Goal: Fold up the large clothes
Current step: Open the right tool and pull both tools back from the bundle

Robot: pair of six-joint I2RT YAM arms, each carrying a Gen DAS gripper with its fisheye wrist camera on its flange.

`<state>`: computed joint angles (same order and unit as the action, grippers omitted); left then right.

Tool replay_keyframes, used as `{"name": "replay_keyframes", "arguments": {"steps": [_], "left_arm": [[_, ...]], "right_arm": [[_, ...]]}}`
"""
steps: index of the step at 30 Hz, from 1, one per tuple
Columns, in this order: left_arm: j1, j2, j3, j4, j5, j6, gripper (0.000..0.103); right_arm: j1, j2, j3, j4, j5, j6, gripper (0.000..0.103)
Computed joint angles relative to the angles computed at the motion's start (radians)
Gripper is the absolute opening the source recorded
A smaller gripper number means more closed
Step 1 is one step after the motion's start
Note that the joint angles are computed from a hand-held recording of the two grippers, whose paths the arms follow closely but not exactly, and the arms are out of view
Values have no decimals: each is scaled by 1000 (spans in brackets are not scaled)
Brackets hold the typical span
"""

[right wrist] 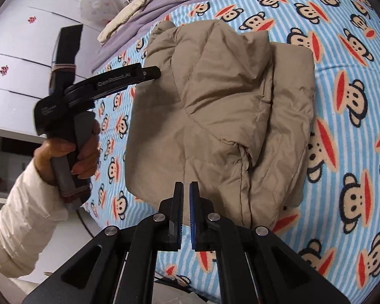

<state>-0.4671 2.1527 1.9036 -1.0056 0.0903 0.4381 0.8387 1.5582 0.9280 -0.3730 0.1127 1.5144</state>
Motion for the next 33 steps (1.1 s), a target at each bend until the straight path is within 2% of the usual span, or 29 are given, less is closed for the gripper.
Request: {"name": "replay_keyframes", "arguments": {"steps": [4,11,13,15,22,29,31,33], "left_arm": [[40,-110,-135,4,16,30,83],[126,-238,-267,-15,64,61,84],[147,-269,-299,-12,81,71,98],[160,-289,-321,-8,89,80,102],[181,-309,-346,-21,75,62,102],[170,-341,-391,24,33,56,102],[166,-343,-395,29,17,45,102],[159,-340,-397,36,-18,34,102]], "right_arm": [[-17,134,94,-160,-20,-61,3],[-104,193,52,-137,-32,-117,2],[-130,208,56,-141,-31,-143,2],[-159,221,54,-137,-38,-160,2],[-163,164,17,-133,-62,-153,2],[-76,75,-29,-166,-56,-52,3],[-56,40,-36,-186,-53,-33,7],[-31,32,-21,-200,-52,-9,7]]}}
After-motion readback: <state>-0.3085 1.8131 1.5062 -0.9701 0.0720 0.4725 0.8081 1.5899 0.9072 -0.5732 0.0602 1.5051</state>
